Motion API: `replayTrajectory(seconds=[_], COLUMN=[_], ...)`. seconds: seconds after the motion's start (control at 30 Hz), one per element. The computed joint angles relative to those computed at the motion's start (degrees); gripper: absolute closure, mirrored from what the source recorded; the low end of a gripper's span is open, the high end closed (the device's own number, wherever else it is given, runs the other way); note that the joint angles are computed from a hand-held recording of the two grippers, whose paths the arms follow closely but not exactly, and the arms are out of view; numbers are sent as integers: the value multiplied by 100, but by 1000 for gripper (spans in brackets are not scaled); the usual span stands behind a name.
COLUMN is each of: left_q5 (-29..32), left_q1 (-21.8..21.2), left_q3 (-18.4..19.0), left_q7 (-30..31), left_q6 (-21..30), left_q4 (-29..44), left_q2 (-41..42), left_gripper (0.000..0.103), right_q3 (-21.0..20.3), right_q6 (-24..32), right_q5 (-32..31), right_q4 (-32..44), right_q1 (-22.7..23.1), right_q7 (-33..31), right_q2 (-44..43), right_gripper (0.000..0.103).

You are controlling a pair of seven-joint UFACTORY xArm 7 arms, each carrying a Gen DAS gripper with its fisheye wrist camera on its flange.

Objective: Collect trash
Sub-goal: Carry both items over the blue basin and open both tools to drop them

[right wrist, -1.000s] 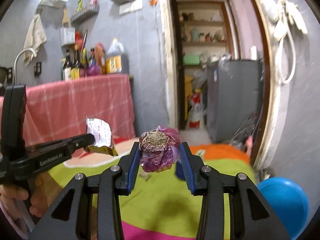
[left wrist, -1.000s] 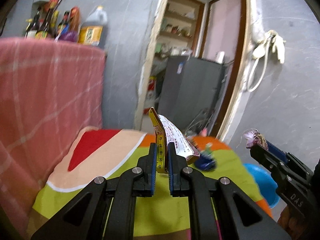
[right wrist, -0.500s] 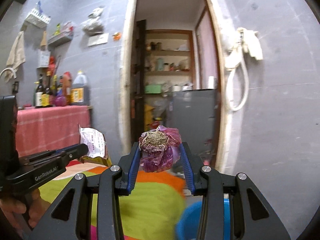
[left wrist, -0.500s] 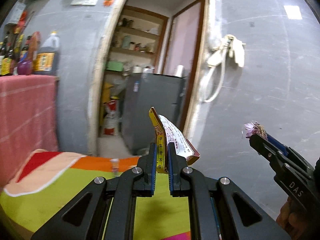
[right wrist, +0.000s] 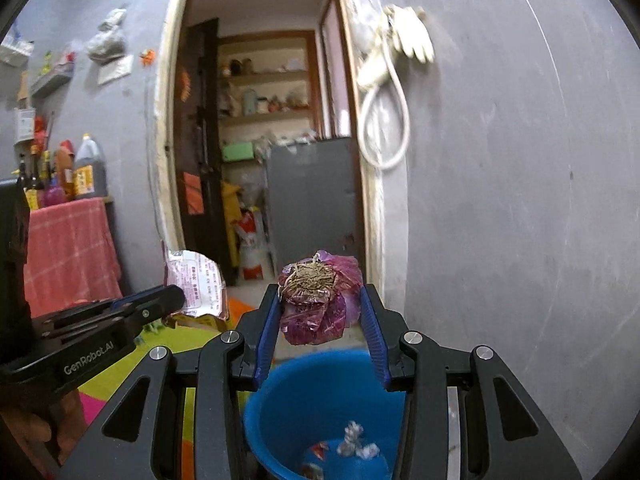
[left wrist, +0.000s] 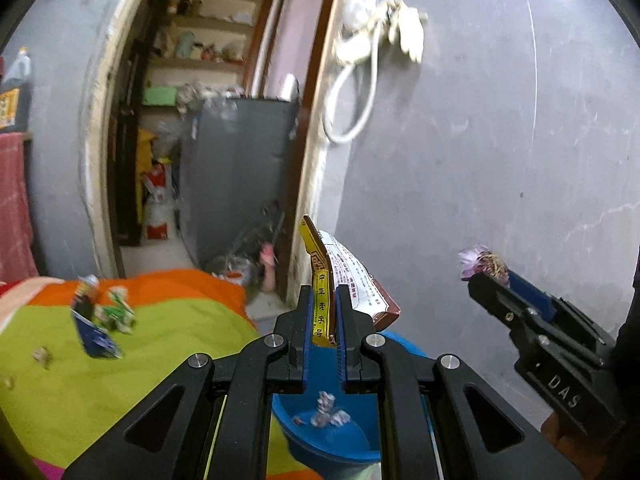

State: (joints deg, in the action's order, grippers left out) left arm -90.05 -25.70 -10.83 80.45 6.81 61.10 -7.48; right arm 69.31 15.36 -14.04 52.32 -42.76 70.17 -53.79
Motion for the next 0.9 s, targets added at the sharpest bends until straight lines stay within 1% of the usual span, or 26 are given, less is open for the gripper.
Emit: replayTrajectory(seconds=[0.03,0.17,0.2,0.23,0.27,0.37,0.5,0.57,0.7,0.83,0.9], left_q5=[155,1351,1530,1844,1992,2879,3664,3680,3914,3844,3710], left_q1=[-15,-72,-75,-70,-59,13,179,280,397,495,515], left_q3=[-37,-116,-114,-121,-131,-156,-220,-296,-338,-359,-352], left_q7=[-158,-1345,-1524,-1833,-1973,-2805,-3562,-3607,-3850,-3865,-3770], left_q6=[-25,-46,-29,-14,-12,111,421,480,648,728,720], left_q4=[11,93,116,142,136,223,309,308,336,333,293], left_q2=[78,505,581,680,732,989,1193,1237,1278,1206,1129], left_gripper=[95,95,95,96,96,95,95,95,94,94,93], right_q3=[5,53,67,75,89,128,232,271,316,289,242], right_q6=[-22,-106,-142,-154,-171,-256,-324,-369,-449,-430,-405], right_q5=[28,59,57,45,34,-21,-117,-143,-195,-255,-287], right_q4=[-94,-364,-424,-461,-502,-588,-582,-605,-645,-649,-637], right_q1=[33,93,99,109,112,85,-28,-66,-128,-94,-45], right_q7=[16,130,169,200,233,341,426,482,568,619,635], right_q2=[44,284,352,409,482,687,993,1099,1262,1329,1321], right_gripper=[66,66,65,65,65,64,62,61,60,59,58])
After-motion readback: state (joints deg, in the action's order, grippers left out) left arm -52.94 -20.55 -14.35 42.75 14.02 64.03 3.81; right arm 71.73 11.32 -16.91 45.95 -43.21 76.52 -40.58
